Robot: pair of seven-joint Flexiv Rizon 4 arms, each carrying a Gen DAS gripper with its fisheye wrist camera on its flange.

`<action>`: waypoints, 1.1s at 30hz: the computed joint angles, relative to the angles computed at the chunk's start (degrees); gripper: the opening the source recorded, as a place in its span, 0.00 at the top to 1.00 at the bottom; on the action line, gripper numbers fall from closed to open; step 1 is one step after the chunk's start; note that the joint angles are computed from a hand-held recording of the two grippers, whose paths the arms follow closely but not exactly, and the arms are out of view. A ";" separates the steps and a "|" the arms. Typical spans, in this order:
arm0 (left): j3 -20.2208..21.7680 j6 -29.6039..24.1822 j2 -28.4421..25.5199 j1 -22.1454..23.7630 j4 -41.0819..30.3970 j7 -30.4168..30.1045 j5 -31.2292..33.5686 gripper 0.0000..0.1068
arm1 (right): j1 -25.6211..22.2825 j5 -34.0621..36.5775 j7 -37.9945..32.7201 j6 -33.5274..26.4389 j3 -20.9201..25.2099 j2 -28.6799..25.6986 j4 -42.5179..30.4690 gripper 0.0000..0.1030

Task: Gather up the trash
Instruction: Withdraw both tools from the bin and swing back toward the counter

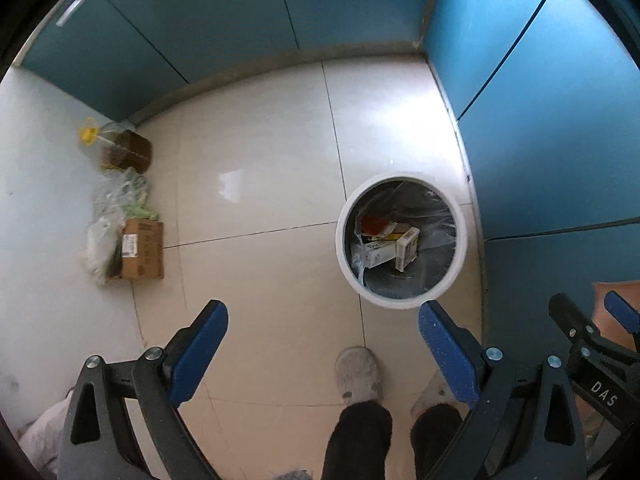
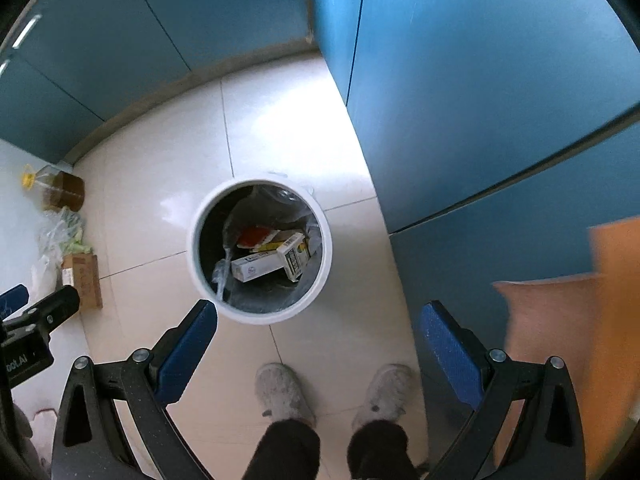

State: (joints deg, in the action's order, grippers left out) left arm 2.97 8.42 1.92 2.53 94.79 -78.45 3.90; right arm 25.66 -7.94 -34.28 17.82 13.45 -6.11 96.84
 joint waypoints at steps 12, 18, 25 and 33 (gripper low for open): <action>-0.32 -16.40 7.45 2.05 -15.70 -1.03 -2.52 0.09 | 3.05 -3.55 -2.21 -19.51 1.60 7.21 -18.48 0.00; -1.31 -21.57 7.98 1.96 -23.77 -1.12 -2.57 0.09 | 4.44 -3.75 -3.12 -26.19 2.29 8.17 -28.37 0.00; -5.27 -25.00 6.33 -0.34 -34.79 -2.02 -0.78 0.09 | 0.82 -0.21 1.07 -25.77 1.23 13.84 -30.76 0.00; -15.43 -29.26 -5.28 -10.83 -52.33 -8.36 5.68 0.09 | -11.36 -0.10 3.33 -28.98 -3.23 26.24 -25.30 0.00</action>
State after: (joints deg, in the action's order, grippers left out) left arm -12.45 -20.85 -3.37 -8.30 42.46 -86.80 9.58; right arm 14.30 -8.04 -30.95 -11.16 10.22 20.13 71.54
